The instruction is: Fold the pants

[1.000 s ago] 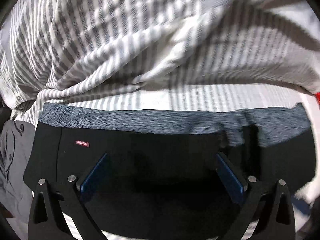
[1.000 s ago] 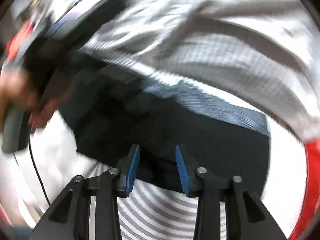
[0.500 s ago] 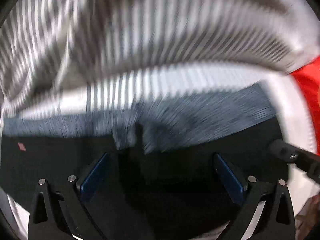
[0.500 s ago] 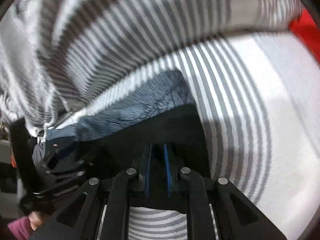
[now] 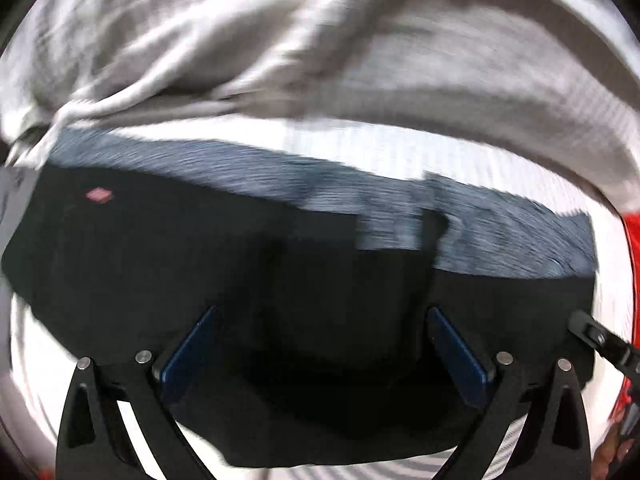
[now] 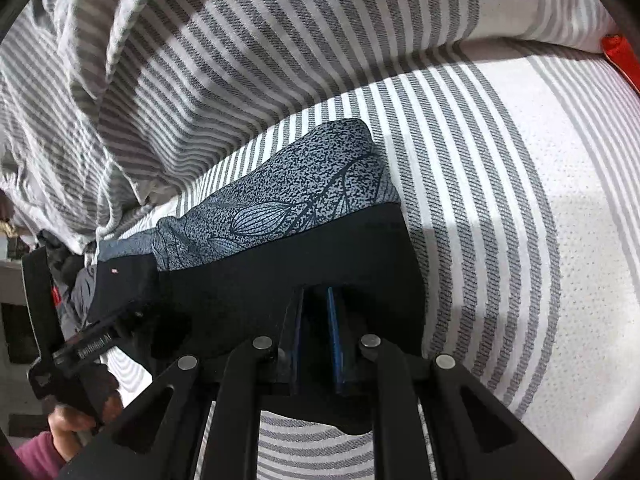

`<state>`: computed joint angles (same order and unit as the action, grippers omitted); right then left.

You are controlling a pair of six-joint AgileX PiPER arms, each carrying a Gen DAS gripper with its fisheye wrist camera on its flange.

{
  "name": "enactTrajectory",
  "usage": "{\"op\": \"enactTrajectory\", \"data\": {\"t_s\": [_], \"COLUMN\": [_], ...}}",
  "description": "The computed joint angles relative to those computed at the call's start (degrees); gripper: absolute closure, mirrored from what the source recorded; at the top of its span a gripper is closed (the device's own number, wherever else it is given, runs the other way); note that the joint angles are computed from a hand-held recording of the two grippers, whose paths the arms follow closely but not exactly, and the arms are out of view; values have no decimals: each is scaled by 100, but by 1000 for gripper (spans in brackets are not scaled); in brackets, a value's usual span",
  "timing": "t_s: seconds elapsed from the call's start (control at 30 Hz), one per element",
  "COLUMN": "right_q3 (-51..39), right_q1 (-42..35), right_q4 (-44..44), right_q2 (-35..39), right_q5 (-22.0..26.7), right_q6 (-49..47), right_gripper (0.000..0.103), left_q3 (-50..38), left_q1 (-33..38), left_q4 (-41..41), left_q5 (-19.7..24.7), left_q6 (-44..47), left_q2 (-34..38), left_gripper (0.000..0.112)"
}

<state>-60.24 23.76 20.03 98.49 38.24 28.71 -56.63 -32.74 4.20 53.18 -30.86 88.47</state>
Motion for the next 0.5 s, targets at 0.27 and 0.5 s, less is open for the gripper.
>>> {"op": "enactTrajectory", "data": {"t_s": [0.27, 0.5], "right_q3": [-299, -556], "right_q1": [163, 430], "right_q4": [-474, -1009], "right_q2": [136, -47], "right_q5": [255, 645], "right_q6": [130, 995], "right_gripper": [90, 89], "left_q3": [-17, -698], "left_q1": [134, -548], "left_q4": [71, 825], "left_q5": [-26, -153], "left_q6": [-454, -834], "left_q2": [-460, 979], "left_gripper": [9, 9]}}
